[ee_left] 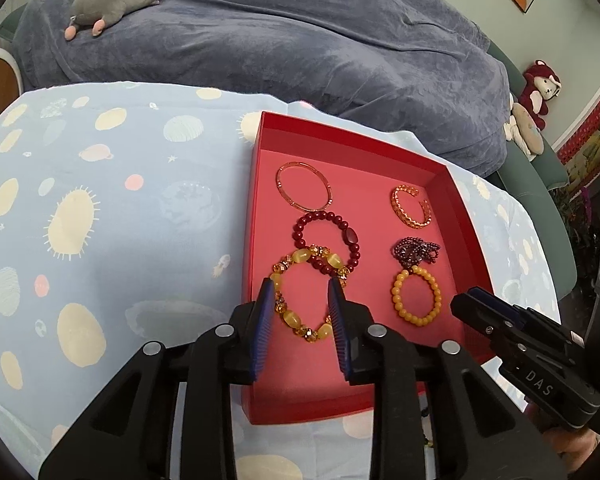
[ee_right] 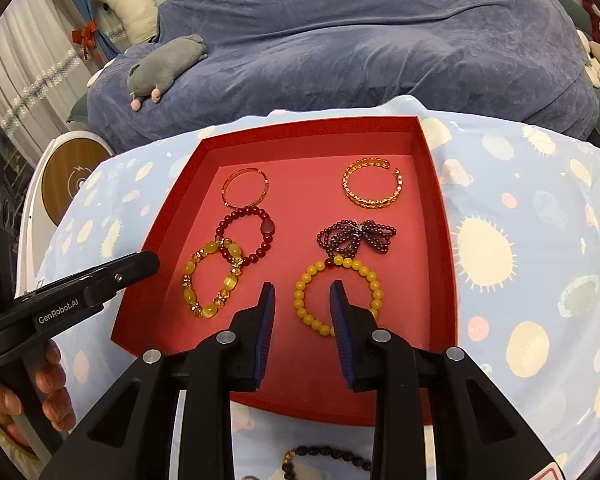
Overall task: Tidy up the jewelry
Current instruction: 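Move both tools back over the remaining jewelry on the sheet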
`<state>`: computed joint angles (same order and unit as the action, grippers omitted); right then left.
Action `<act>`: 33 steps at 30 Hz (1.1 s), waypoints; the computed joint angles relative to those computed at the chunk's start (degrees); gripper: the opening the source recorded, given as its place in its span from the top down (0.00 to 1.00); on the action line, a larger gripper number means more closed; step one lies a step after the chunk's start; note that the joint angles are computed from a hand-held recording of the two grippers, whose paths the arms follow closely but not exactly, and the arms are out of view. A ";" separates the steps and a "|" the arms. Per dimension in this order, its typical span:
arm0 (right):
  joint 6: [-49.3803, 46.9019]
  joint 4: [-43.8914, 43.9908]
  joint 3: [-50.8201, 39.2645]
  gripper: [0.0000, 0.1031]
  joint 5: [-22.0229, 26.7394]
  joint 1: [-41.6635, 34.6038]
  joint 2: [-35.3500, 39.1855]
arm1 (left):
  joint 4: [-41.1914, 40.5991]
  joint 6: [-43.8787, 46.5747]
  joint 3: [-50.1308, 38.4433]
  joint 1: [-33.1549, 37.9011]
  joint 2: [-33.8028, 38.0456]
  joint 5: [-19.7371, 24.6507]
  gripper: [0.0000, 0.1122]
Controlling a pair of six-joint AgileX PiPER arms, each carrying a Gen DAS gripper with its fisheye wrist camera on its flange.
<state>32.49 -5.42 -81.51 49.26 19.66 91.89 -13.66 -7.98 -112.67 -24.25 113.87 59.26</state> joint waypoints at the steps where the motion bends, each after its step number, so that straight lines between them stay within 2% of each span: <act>1: 0.82 -0.76 0.81 0.73 0.22 0.32 -1.11 | 0.07 -0.23 1.02 -0.08 -1.00 -0.24 0.76; 16: 15.67 -8.57 16.86 0.73 5.21 8.81 -18.30 | 2.25 -3.05 27.24 -5.39 -21.84 -6.62 0.75; 25: 26.23 -11.56 25.82 0.72 8.72 15.57 -26.09 | 7.11 -7.89 35.58 -11.88 -27.71 -7.69 0.75; 33: 35.07 -14.43 29.89 0.73 11.81 22.61 -29.66 | 9.07 -11.54 41.10 -15.73 -31.28 -8.83 0.75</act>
